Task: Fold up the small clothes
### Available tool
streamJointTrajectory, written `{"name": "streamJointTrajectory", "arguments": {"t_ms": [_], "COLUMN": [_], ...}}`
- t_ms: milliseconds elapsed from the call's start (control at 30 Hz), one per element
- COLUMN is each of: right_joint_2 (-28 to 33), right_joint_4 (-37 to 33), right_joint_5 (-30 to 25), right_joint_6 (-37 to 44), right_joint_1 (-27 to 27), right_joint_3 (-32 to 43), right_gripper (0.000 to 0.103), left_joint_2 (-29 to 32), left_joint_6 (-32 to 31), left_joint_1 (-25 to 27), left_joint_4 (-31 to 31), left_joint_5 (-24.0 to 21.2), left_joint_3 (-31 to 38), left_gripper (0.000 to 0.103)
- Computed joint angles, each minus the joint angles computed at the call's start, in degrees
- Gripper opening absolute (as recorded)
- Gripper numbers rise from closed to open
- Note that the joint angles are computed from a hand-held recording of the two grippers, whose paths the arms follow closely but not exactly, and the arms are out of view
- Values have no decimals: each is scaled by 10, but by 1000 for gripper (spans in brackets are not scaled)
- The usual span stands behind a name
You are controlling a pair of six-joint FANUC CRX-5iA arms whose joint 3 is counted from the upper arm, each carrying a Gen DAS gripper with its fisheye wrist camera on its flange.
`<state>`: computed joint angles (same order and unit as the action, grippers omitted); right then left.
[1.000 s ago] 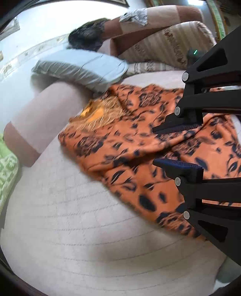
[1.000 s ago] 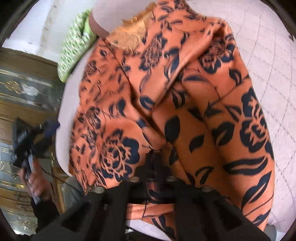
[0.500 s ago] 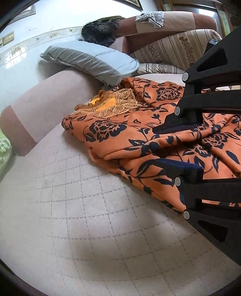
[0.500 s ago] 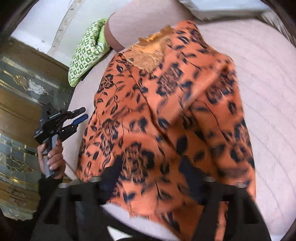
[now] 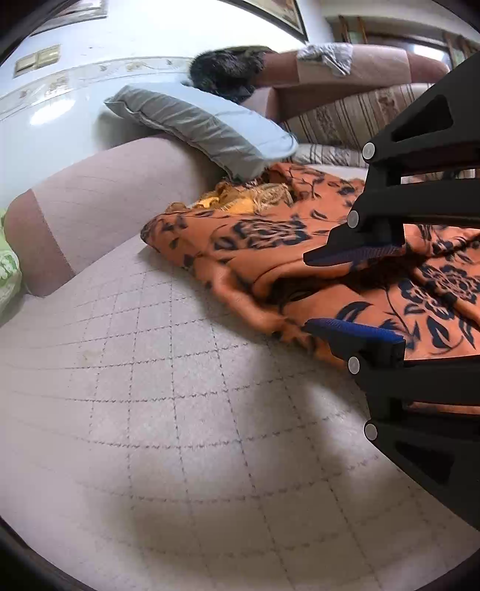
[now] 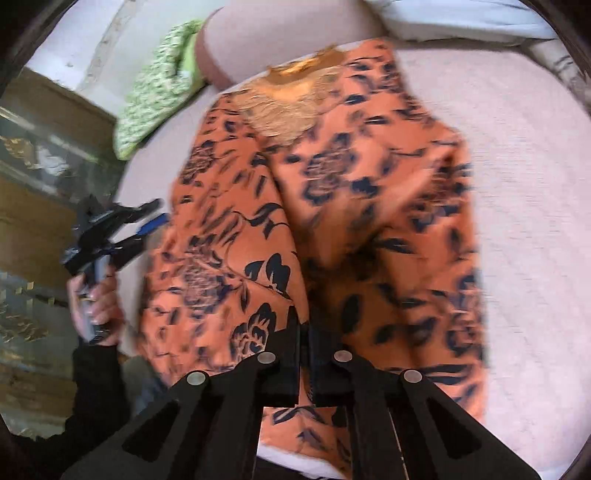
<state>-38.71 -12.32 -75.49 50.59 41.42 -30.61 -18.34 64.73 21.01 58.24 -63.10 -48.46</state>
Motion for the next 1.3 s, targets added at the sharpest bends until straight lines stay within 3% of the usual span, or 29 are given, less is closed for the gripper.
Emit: {"name": "streamJointTrajectory", "arguments": {"t_ms": [67, 133, 167, 200, 267, 300, 367, 467, 633, 733, 800, 867, 933, 967, 1067, 1200, 1267, 1300], "right_joint_2": [46, 37, 34, 35, 59, 82, 151, 257, 421, 488, 516, 537, 545, 536, 497, 505, 528, 539], "right_joint_4": [-18, -20, -27, -31, -31, -46, -104, -198, -282, -323, -328, -269, -254, -249, -245, -268, -230, -209], "right_joint_5": [-22, 4, 19, 31, 69, 81, 91, 101, 109, 114, 118, 118, 108, 119, 160, 160, 157, 150], "right_joint_6": [29, 39, 51, 59, 81, 112, 184, 264, 292, 269, 263, 243, 242, 245, 273, 290, 268, 258], "right_joint_1": [-18, -15, -19, -22, -21, -33, -75, -138, -184, -204, -197, -162, -146, -141, -127, -127, -109, -100], "right_joint_3": [12, 27, 38, 52, 81, 99, 148, 213, 318, 360, 382, 405, 418, 413, 396, 422, 436, 439], "right_gripper": [10, 11, 18, 38, 65, 66, 66, 66, 65, 62, 61, 56, 17, 9, 8, 6, 13, 15], "left_joint_2": [16, 29, 32, 38, 54, 64, 92, 130, 159, 178, 176, 162, 154, 145, 103, 53, 78, 97], "left_joint_6": [-12, -26, -33, -38, -49, -44, -18, -29, -18, -17, -32, -38, -57, -70, -98, -95, -45, -17], "left_joint_1": [-5, -5, -4, -4, -11, -15, -25, -46, -89, -106, -115, -121, -121, -118, -113, -109, -98, -88], "left_joint_4": [23, 38, 46, 57, 90, 90, 78, 124, 162, 194, 204, 198, 216, 228, 269, 291, 231, 182], "left_joint_5": [3, -1, -1, 0, 7, 13, 23, 18, 73, 81, 85, 101, 104, 103, 119, 181, 204, 195], "left_joint_3": [-6, -5, -7, -6, -5, 1, 17, 16, 19, 18, 20, 21, 14, 8, -13, -27, -5, 13], "left_gripper": [31, 31, 31, 31, 31, 32, 31, 31, 31, 30, 23, 11, 8, 7, 6, 6, 4, 4]}}
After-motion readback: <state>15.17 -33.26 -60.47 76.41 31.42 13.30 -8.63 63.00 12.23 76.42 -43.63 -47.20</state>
